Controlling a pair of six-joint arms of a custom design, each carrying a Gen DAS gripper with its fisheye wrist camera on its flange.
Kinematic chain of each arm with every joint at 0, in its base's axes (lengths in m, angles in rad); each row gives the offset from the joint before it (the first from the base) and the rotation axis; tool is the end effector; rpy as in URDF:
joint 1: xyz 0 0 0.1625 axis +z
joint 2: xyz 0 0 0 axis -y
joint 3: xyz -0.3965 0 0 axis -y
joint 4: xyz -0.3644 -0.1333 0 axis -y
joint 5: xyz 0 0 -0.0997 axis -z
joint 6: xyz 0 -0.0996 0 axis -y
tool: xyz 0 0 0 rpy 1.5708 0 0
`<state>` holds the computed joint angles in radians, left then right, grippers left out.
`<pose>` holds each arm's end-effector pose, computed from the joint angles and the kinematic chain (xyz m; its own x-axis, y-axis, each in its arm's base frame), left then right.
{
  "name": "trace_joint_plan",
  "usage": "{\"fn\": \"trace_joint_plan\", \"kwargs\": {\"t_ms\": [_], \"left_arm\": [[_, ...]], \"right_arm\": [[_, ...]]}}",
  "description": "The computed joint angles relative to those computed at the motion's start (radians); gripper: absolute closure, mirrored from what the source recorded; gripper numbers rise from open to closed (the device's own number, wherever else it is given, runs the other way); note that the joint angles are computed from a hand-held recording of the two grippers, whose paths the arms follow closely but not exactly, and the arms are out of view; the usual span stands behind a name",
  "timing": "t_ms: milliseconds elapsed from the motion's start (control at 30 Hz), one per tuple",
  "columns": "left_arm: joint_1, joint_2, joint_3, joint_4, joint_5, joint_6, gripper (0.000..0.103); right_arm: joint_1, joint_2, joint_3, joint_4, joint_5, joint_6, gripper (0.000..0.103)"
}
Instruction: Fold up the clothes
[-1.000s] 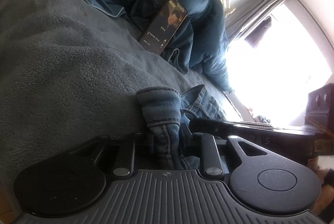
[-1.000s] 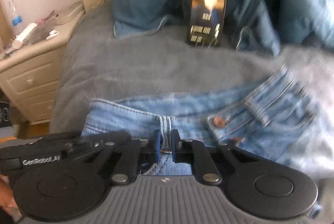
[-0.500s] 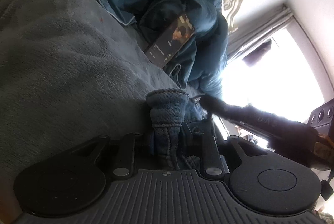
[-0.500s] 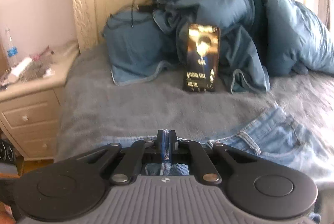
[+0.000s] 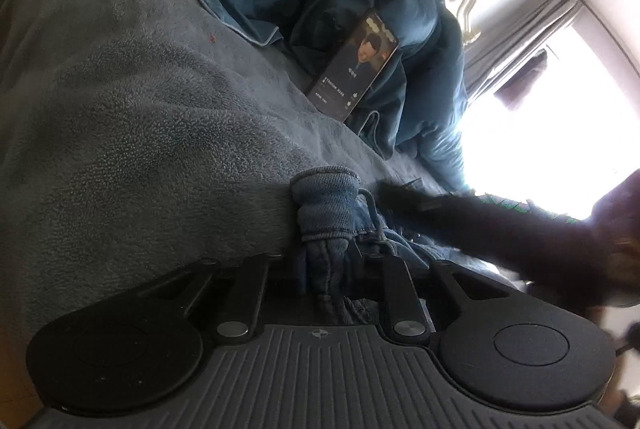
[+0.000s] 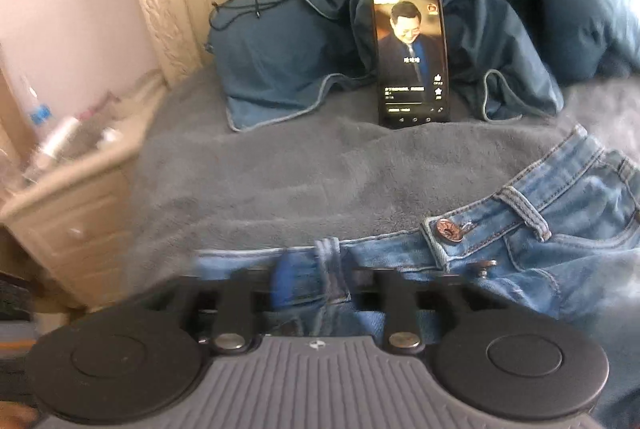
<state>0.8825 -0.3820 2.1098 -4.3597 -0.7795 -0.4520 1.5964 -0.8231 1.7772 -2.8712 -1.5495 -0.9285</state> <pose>-0.1096 -0.4546 0.0033 -0.9785 -0.1943 0.0691 -0.1306 0.3246 -0.9368 0.1509 -0.6043 0.0961 -0.5793 -0.7726 0.2598 -0.8146 0.5370 -0.2194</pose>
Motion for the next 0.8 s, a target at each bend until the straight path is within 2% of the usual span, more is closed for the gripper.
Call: {"fn": "trace_joint_plan", "kwargs": {"t_ms": [67,167,200,300,367,433,467,567,667,800], "left_arm": [[0.005,0.0,0.0,-0.002,-0.008,-0.003,0.084],[0.006,0.001,-0.003,-0.002,-0.009,-0.006,0.084],[0.006,0.001,-0.004,-0.001,-0.008,-0.007,0.084],[0.005,0.003,-0.002,-0.008,-0.01,-0.012,0.084],[0.006,0.004,-0.001,-0.01,-0.011,-0.013,0.084],[0.006,0.004,-0.001,-0.011,-0.011,-0.014,0.084],[0.006,0.004,-0.003,-0.008,-0.01,-0.011,0.084],[0.007,0.005,-0.008,-0.005,-0.008,-0.006,0.084],[0.013,0.005,-0.004,-0.017,-0.026,-0.004,0.084],[0.029,-0.001,0.013,-0.039,-0.079,-0.008,0.083]], "right_arm": [[-0.006,-0.052,-0.004,0.058,0.046,0.012,0.049],[-0.009,-0.078,-0.037,0.031,0.072,0.037,0.047],[-0.004,-0.062,-0.063,0.011,0.041,0.046,0.047],[0.02,0.04,-0.179,-0.045,-0.139,0.066,0.051],[0.023,0.107,-0.257,-0.034,-0.227,0.078,0.066],[0.021,0.162,-0.319,-0.011,-0.275,0.086,0.079],[0.017,0.182,-0.34,-0.006,-0.28,0.107,0.081],[0.003,0.224,-0.394,0.014,-0.265,0.205,0.081],[-0.015,0.203,-0.413,0.069,-0.208,0.347,0.08],[-0.048,0.003,-0.267,0.119,-0.081,0.454,0.077]]}}
